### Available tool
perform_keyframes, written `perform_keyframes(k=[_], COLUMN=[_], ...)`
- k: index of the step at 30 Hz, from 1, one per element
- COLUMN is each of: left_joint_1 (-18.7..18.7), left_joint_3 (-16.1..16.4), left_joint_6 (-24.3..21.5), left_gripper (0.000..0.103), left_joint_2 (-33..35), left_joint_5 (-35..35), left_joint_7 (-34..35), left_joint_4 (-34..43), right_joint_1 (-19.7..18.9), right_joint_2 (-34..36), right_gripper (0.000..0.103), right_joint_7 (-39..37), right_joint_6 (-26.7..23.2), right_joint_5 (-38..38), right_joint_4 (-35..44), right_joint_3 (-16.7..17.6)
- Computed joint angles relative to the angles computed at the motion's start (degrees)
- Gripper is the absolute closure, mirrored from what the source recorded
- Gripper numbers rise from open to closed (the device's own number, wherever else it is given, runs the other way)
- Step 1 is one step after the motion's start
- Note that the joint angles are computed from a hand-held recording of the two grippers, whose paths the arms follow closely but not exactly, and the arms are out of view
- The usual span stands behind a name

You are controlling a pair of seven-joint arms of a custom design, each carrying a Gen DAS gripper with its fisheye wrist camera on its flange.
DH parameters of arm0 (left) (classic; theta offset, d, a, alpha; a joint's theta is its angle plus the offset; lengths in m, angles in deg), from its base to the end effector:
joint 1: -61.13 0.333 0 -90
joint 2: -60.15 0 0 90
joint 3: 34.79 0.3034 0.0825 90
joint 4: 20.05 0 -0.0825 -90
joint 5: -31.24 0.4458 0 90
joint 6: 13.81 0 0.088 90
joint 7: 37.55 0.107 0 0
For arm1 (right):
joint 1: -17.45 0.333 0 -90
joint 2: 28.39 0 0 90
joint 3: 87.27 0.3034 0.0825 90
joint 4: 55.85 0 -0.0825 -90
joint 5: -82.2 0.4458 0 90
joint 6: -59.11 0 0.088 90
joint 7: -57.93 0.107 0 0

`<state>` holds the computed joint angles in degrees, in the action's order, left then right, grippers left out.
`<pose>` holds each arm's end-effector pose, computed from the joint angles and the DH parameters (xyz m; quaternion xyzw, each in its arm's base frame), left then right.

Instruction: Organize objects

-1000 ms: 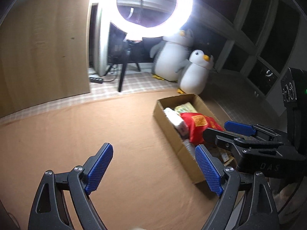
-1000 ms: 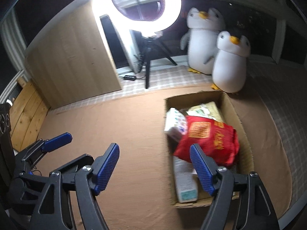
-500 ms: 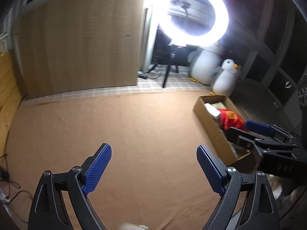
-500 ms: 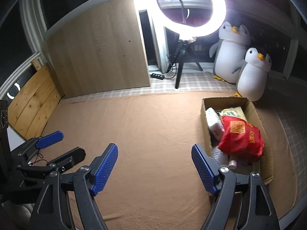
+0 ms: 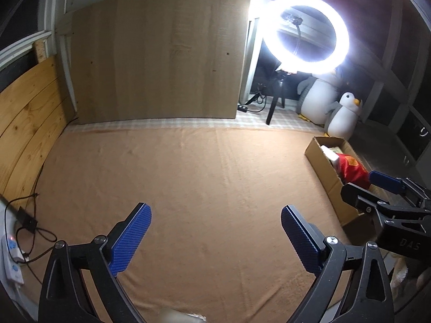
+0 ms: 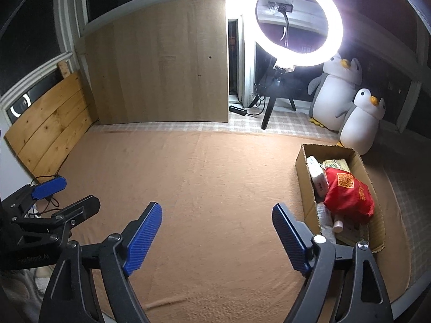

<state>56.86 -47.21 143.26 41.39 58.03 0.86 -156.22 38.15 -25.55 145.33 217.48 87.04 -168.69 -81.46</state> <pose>0.5203 -0.1787 0.4794 -0.7262 0.5782 -0.2780 0.2469 0.6034 0.2960 0.4941 -0.7860 0.4989 -0.1723 0.3218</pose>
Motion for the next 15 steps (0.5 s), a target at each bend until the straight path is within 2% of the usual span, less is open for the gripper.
perform_keyframes(k=[15], left_joint_1=[1.12], left_joint_3=[0.01], left_joint_6=[-1.01], left_gripper=[0.003], left_joint_2=[-3.60], left_joint_5=[0.41], left_joint_7=[-0.82], left_joint_4=[-2.96], right_joint_1=[0.93], right_joint_2=[-0.70], right_gripper=[0.020], right_joint_7=[5.40], right_joint_6=[2.90], right_joint_5=[-6.35], right_joint_4=[-1.51], right_joint_3=[0.19])
